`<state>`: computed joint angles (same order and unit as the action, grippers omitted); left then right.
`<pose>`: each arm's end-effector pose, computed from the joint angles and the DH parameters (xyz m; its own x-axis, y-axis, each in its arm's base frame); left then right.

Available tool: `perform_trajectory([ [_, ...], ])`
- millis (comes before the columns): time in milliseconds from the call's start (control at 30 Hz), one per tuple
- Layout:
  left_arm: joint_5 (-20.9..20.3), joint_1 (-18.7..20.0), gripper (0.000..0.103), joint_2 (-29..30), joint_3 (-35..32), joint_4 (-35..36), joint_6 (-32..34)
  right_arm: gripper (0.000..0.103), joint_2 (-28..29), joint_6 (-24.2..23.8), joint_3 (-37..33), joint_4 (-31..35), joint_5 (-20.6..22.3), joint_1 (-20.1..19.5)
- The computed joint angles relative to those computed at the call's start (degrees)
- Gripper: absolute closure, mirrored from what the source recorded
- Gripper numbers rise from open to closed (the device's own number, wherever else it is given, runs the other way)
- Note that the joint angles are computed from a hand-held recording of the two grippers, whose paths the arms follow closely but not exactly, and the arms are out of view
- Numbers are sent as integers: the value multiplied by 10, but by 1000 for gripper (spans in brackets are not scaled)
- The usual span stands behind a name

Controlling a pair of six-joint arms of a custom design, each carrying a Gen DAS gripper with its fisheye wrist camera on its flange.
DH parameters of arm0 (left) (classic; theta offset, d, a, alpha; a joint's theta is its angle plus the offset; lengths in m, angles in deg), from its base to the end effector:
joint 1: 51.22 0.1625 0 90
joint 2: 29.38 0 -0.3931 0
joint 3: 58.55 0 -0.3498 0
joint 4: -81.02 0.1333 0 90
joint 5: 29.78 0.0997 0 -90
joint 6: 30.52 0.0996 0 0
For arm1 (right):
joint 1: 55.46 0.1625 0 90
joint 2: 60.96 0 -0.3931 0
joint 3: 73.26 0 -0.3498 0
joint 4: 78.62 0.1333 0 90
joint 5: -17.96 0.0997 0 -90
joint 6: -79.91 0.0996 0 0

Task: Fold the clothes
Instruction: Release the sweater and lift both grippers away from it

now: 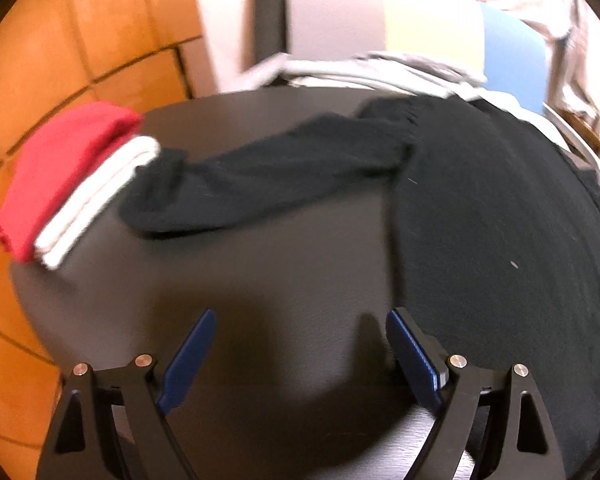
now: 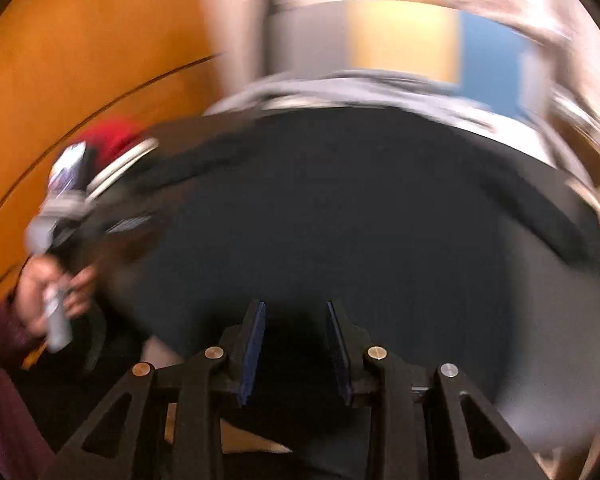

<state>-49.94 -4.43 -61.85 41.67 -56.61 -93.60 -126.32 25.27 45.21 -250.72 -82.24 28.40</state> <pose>-0.2085 -0.5532 -0.0167 -0.5869 -0.3968 -0.7058 0.2642 0.7301 -0.6302 0.0606 -0.5180 0.2026 -0.6373 -0.5990 0.4849 -0.7364 0.6587 -0.1542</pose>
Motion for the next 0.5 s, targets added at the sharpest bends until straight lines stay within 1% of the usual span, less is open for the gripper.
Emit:
perform_trajectory([
  [67, 11, -3, 15, -20, 14, 46, -59, 72, 57, -45, -21, 23, -35, 41],
  [100, 13, -3, 15, -31, 21, 63, -81, 72, 80, -68, -26, 17, -56, 56],
  [200, 16, -5, 15, -63, 42, 117, -151, 72, 150, -144, -36, -39, -129, 84],
  [233, 15, -4, 15, -74, 49, 136, -177, 72, 169, -174, -37, -63, -144, 89],
  [267, 11, -3, 15, -82, 58, 133, -184, 84, 170, -197, -31, -75, -142, 89],
  [300, 8, -1, 15, -89, 67, 129, -191, 89, 161, -197, -32, -63, -134, 86],
  [367, -1, 0, 15, -100, 80, 112, -193, 96, 131, -149, -60, 17, -100, 74],
  [400, -6, 1, 15, -102, 85, 99, -190, 96, 116, -112, -77, 57, -76, 65],
  [467, -13, 3, 15, -98, 97, 29, -142, 96, 92, -11, -134, 144, -7, 35],
  [500, -15, 3, 15, -93, 97, 7, -124, 96, 86, 38, -166, 181, 31, 16],
])
